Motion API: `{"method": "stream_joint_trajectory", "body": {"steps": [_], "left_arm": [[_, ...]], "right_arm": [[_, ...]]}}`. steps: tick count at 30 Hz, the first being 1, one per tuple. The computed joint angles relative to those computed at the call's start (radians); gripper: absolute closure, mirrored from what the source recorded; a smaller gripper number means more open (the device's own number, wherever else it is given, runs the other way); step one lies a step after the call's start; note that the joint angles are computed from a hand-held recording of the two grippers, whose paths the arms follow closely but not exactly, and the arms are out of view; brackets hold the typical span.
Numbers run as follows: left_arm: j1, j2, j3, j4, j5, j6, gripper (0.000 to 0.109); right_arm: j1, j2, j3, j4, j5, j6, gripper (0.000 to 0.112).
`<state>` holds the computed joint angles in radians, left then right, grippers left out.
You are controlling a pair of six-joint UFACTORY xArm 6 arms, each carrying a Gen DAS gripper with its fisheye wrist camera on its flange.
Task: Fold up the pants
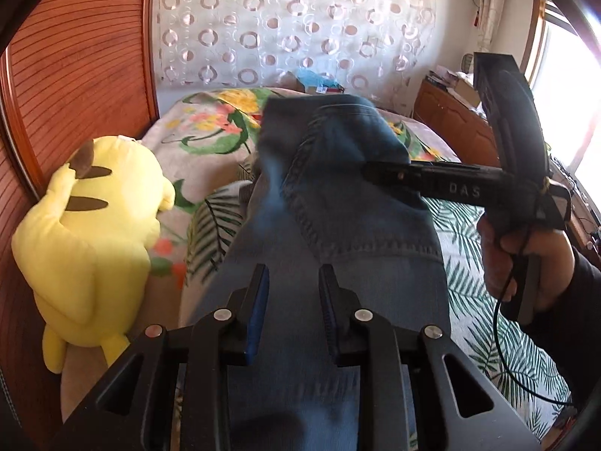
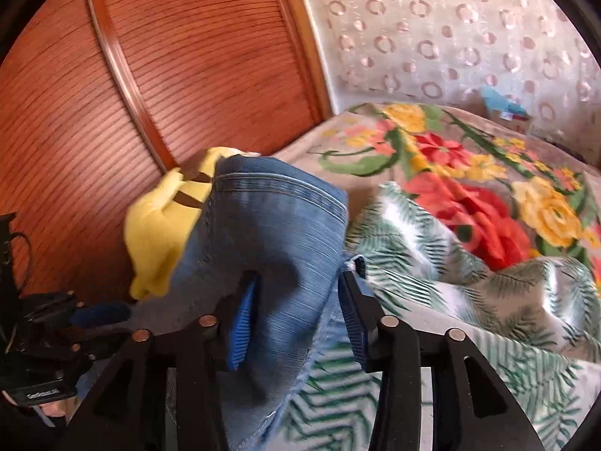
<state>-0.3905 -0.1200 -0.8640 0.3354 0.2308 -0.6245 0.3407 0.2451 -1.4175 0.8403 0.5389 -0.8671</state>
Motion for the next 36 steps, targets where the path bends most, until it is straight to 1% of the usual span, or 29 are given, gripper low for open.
{"method": "stream_joint_trajectory", "body": {"steps": [2,4,7,10,11,13,15,17,19,20,21,23,25,26,29,32,36], "left_arm": [[-0.012,0.000,0.001,0.007,-0.001,-0.014,0.081],[-0.020,0.005,0.006,0.003,-0.006,-0.011,0.081],[-0.026,0.024,0.000,0.069,0.007,-0.070,0.081],[-0.027,0.026,0.012,0.126,0.007,-0.138,0.081],[-0.028,0.024,0.017,0.155,0.006,-0.166,0.081],[-0.029,0.019,0.022,0.206,0.010,-0.206,0.081],[-0.031,0.013,0.026,0.217,0.012,-0.219,0.081],[-0.031,0.008,0.031,0.216,0.012,-0.223,0.081],[-0.035,-0.001,0.037,0.225,0.019,-0.235,0.081],[-0.035,-0.009,0.043,0.228,0.020,-0.240,0.081],[-0.036,-0.017,0.049,0.232,0.024,-0.245,0.081],[-0.039,-0.034,0.061,0.242,0.032,-0.264,0.081],[-0.039,-0.047,0.074,0.236,0.030,-0.270,0.081],[-0.039,-0.050,0.078,0.234,0.027,-0.269,0.081],[-0.040,-0.048,0.078,0.228,0.025,-0.263,0.081],[-0.042,-0.043,0.071,0.233,0.031,-0.263,0.081],[-0.050,-0.052,0.063,0.259,0.046,-0.286,0.081]], "right_arm": [[-0.001,-0.038,0.036,-0.064,-0.010,0.094,0.078],[-0.005,-0.105,0.093,-0.107,-0.007,0.132,0.077],[0.000,-0.099,0.087,-0.165,-0.001,0.184,0.076],[0.014,-0.092,0.074,-0.184,-0.014,0.195,0.075],[0.017,-0.093,0.074,-0.185,-0.016,0.196,0.074],[0.006,-0.104,0.080,-0.153,0.006,0.187,0.068],[-0.012,-0.102,0.077,-0.118,0.022,0.187,0.059],[-0.022,-0.070,0.058,-0.090,0.028,0.189,0.057],[-0.018,-0.047,0.045,-0.066,0.026,0.174,0.059],[-0.011,-0.044,0.043,-0.046,0.024,0.148,0.072],[-0.010,-0.036,0.034,-0.011,0.038,0.118,0.077],[-0.004,-0.018,0.005,0.043,0.057,0.074,0.083],[-0.007,0.006,-0.034,0.104,0.087,0.000,0.084],[-0.004,0.014,-0.049,0.098,0.091,-0.005,0.083],[-0.004,0.050,-0.095,-0.022,0.105,0.124,0.075],[-0.020,0.031,-0.078,-0.033,0.101,0.130,0.065],[-0.024,-0.059,0.008,-0.077,0.056,0.142,0.064]]}}
